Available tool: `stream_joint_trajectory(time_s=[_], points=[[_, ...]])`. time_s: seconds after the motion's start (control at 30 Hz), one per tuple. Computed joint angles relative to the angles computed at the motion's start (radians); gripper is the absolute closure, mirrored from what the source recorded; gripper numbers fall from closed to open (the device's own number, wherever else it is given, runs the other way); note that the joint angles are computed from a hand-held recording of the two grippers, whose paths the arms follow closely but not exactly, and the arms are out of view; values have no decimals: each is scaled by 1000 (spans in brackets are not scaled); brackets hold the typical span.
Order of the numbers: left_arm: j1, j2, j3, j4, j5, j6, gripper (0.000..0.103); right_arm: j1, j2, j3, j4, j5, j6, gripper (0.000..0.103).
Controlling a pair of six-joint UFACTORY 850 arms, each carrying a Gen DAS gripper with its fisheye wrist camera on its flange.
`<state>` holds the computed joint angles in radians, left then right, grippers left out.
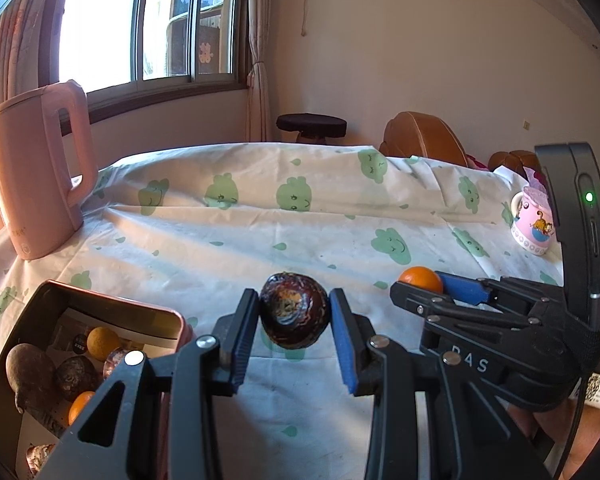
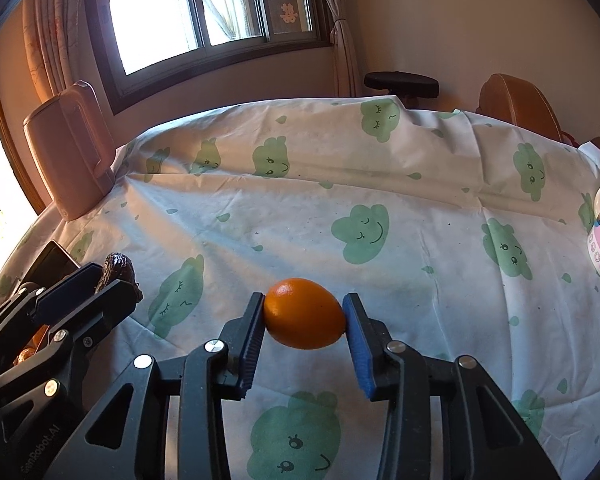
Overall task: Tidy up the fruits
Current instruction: 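Lift and carry the dark round piece and orange toward the tin box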
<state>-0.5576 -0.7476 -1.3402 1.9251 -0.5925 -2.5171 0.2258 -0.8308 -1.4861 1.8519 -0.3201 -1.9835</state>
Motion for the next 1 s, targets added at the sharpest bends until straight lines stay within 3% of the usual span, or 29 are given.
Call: stream_joint_trajectory(time_s=[0.57, 1.0], points=[[-14, 12, 28, 54, -65, -58, 65, 11, 98, 167, 605, -121, -661, 62], [-29, 16, 40, 57, -122, -56, 65, 14, 128, 224, 746, -190, -809, 61]])
